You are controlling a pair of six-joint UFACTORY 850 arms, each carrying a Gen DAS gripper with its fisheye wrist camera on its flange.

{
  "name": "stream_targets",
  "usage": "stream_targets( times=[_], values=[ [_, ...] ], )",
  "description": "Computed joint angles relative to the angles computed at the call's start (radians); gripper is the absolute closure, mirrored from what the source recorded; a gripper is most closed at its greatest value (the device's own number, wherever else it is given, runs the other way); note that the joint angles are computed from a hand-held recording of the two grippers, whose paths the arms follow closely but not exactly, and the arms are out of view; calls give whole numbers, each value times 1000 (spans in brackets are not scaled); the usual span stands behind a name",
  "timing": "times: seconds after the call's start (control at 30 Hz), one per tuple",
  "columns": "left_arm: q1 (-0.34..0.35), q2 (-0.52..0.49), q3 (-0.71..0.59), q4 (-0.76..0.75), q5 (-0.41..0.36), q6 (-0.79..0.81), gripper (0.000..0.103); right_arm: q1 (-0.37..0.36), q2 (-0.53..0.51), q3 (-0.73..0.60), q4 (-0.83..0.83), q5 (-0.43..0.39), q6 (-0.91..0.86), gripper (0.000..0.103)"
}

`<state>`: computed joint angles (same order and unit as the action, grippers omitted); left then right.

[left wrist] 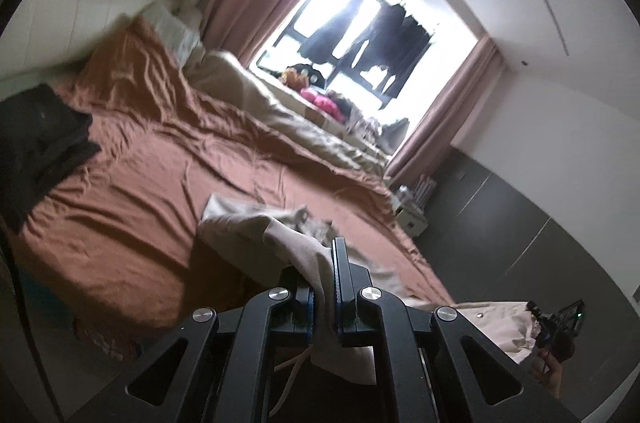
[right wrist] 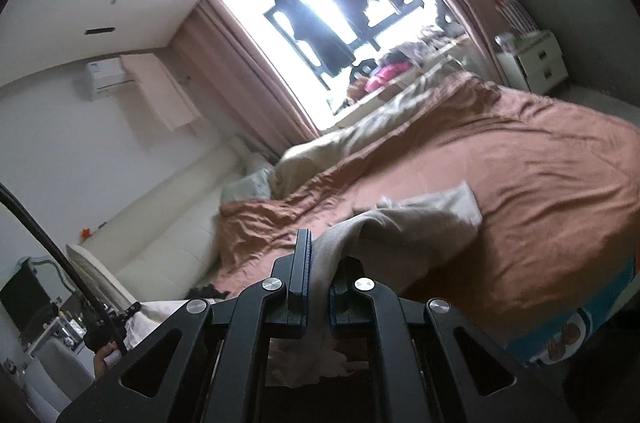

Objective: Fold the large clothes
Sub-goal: 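Lift the hem with both tools and fold it toward the collar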

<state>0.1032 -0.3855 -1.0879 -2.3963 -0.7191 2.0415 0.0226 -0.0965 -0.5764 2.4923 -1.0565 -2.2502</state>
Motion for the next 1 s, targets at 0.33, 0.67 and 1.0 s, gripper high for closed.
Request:
stream_targets(
  times=[0.33, 0.67, 1.0],
  values=[
    [-7, 40, -18, -16, -12, 33, 96, -39, -35, -16, -10, -67, -45, 100],
    [-27, -185, -388, 166, 157, -182, 96, -5, -225, -282, 53, 82, 4, 100],
    [-37, -531, -921, 644, 292, -708, 95, 74, -367, -547, 144, 312, 6, 100]
  ],
)
